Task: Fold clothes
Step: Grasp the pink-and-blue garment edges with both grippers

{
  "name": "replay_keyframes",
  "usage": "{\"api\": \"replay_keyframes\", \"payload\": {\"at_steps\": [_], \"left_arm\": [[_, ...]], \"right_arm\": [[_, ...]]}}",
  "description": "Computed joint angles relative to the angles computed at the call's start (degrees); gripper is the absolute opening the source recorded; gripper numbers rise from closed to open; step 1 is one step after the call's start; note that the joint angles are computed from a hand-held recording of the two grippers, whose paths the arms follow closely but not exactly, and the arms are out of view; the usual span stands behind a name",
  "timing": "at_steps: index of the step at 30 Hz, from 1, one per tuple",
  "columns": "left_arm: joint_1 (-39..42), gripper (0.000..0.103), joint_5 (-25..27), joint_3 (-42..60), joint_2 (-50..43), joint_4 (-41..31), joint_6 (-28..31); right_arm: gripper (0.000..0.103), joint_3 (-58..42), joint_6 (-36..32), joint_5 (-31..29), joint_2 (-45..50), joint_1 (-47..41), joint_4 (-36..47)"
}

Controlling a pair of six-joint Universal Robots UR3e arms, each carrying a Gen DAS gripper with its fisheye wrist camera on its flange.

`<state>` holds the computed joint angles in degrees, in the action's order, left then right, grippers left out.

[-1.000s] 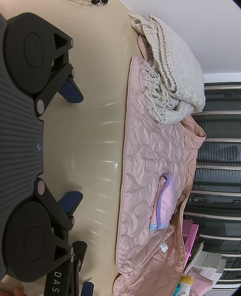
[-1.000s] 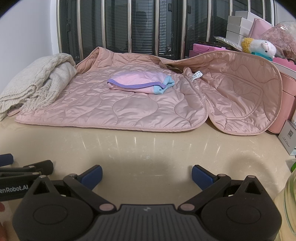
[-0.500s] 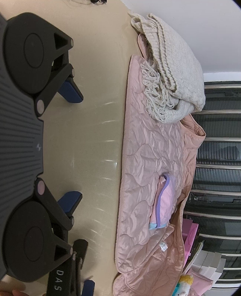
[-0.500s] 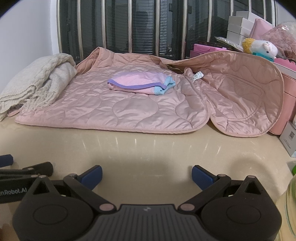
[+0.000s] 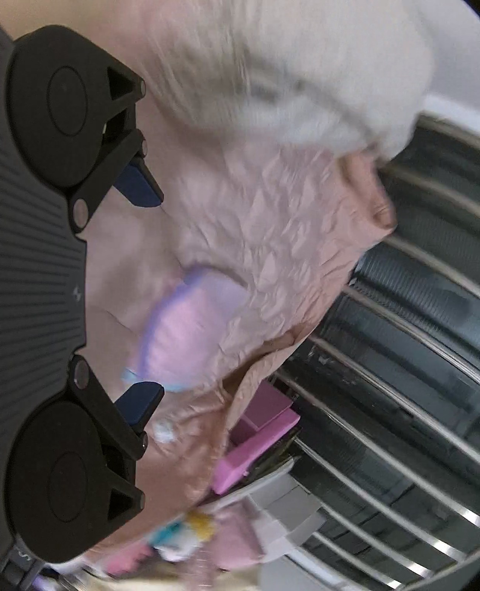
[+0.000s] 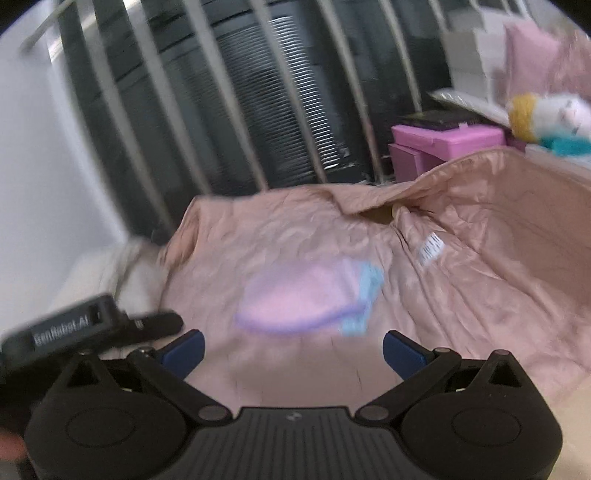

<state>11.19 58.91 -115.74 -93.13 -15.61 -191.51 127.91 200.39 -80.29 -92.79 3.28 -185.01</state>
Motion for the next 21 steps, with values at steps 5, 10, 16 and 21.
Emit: {"api": "replay_keyframes", "payload": {"at_steps": [5,10,16,21], "left_arm": [[-3.29,0.078,1.62,17.06,-19.65,-2.35,-9.78],[-3.31,0.059,-3.01,22.35,-28.96,-0.04,-12.43],[-2.61,0.01,-5.92,23.37,-30.8,2.25,-12.67],[-1.8,0.005,-7.15,18.97,-28.03,8.39,-11.34]], "right_arm": [[0.088,-15.98,11.52,6.57,17.41,-6.63,7.06],[0.081,-19.08,11.46,4.58,24.18,-6.75,5.58],[0.022,-16.17,11.25,9.16,26.24,-9.37,-1.96],[0.002,-14.2,10.5,9.22,25.72,-9.36,-7.79]]}}
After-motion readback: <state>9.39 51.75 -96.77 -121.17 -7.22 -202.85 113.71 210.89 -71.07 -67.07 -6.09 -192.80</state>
